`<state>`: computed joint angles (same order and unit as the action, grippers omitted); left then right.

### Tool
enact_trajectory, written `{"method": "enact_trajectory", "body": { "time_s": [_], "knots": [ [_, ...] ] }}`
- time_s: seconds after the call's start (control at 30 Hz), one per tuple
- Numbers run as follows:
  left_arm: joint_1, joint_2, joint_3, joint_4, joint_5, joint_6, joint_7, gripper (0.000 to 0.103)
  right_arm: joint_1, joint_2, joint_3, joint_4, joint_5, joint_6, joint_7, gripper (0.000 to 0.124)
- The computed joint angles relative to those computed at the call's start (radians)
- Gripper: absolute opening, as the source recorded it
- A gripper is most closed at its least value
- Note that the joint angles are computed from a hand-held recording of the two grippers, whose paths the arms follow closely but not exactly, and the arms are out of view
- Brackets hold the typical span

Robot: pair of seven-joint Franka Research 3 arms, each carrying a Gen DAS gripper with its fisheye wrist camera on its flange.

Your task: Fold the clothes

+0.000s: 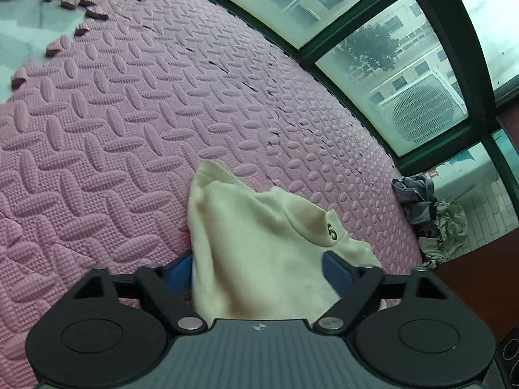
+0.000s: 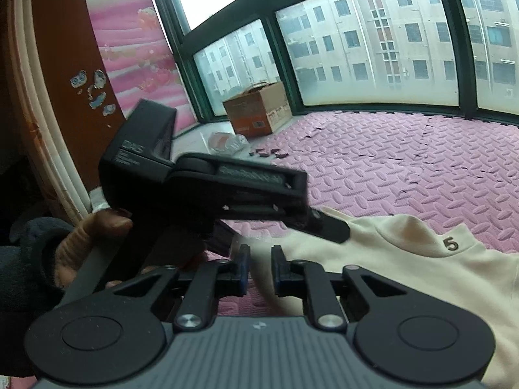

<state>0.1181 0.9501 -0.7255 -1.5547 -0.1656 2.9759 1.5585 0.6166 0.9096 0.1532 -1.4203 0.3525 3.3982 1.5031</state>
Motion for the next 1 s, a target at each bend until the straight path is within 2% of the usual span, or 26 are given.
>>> {"method": "enact_trajectory", "body": {
  "time_s": [0.07, 0.2, 0.43, 0.6, 0.7, 0.73, 0.8, 0.87, 0.93, 1.0],
  "knots": [
    [-0.001, 0.002, -0.001, -0.001, 0.003, 0.005, 0.003, 0.076, 0.024, -0.003, -0.031, 0.003, 0.013, -0.009, 0.001, 0.011],
    [-0.008, -0.002, 0.011, -0.004, 0.016, 0.012, 0.000, 0.062, 0.048, -0.018, -0.069, -0.015, 0.030, -0.025, 0.005, 0.012],
    [-0.001, -0.005, 0.016, -0.021, 0.032, 0.032, -0.015, 0.047, 0.169, -0.072, -0.244, -0.109, 0.124, -0.042, 0.041, 0.014],
    [-0.011, -0.017, 0.040, -0.022, 0.043, 0.028, -0.053, 0.023, 0.205, -0.076, -0.301, -0.132, 0.148, -0.060, 0.075, 0.019],
    [-0.009, -0.026, 0.040, -0.031, 0.054, 0.037, -0.055, 0.018, 0.214, -0.074, -0.316, -0.128, 0.129, -0.072, 0.080, 0.030],
    [-0.011, -0.033, 0.042, -0.036, 0.062, 0.043, -0.054, 0.018, 0.201, -0.074, -0.299, -0.126, 0.114, -0.070, 0.076, 0.031],
    [-0.010, -0.039, 0.036, -0.039, 0.070, 0.049, -0.058, 0.017, 0.178, -0.068, -0.267, -0.111, 0.081, -0.075, 0.060, 0.045],
    [-0.007, -0.045, 0.028, -0.037, 0.072, 0.044, -0.066, 0.017, 0.164, -0.058, -0.244, -0.088, 0.049, -0.087, 0.042, 0.051],
    [0.001, -0.047, 0.013, -0.035, 0.078, 0.038, -0.056, 0.017, 0.191, -0.036, -0.274, -0.051, 0.032, -0.106, 0.039, 0.054],
    [-0.015, -0.062, 0.030, -0.032, 0.081, 0.026, -0.065, 0.017, 0.222, -0.010, -0.312, -0.012, 0.018, -0.125, 0.045, 0.060]
  ]
}}
